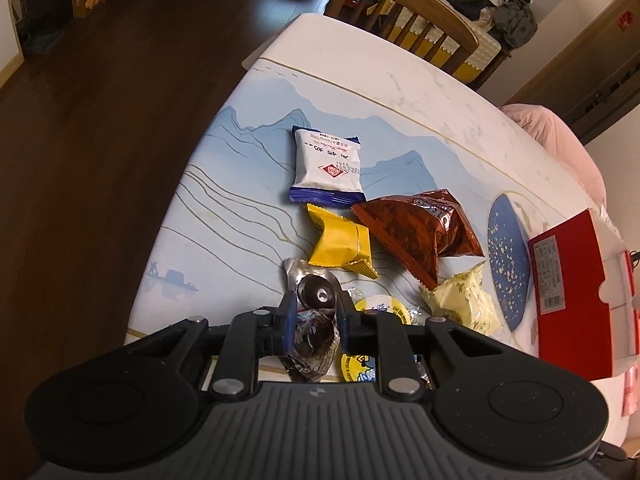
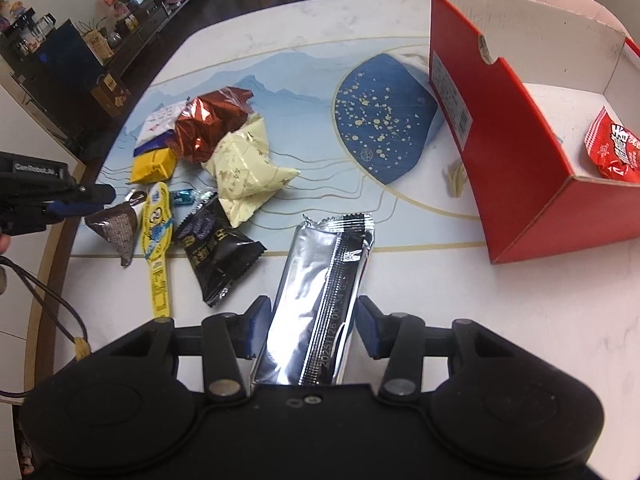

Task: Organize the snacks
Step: 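Grasp the dark chocolate wrapper with the left gripper while the right gripper holds the silver bar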

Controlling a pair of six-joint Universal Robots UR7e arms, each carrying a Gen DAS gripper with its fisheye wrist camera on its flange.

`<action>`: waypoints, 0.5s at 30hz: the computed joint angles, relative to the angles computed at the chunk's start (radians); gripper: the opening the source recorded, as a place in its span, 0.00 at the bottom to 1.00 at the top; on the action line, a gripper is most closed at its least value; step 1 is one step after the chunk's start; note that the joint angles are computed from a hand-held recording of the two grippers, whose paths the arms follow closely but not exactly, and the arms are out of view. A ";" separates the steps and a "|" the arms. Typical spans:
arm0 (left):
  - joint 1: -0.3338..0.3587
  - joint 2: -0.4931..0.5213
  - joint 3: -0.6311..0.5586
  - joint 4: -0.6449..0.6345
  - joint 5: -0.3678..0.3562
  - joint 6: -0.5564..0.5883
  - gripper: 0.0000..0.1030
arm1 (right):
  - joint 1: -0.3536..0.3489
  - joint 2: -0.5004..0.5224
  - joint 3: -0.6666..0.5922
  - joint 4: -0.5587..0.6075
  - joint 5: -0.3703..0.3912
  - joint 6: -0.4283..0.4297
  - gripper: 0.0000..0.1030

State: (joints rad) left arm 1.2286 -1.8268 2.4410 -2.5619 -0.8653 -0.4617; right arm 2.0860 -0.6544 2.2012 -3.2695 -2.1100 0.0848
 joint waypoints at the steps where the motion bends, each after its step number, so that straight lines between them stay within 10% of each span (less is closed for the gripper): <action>1: -0.003 -0.002 0.001 0.002 -0.001 0.004 0.28 | 0.001 -0.005 0.004 -0.004 0.003 0.000 0.45; 5: -0.016 -0.013 0.018 -0.030 -0.013 0.016 0.71 | 0.003 -0.018 0.020 -0.024 0.008 0.000 0.45; 15: -0.017 0.047 0.036 -0.011 0.036 0.022 0.71 | 0.008 -0.024 0.039 -0.045 0.000 0.010 0.45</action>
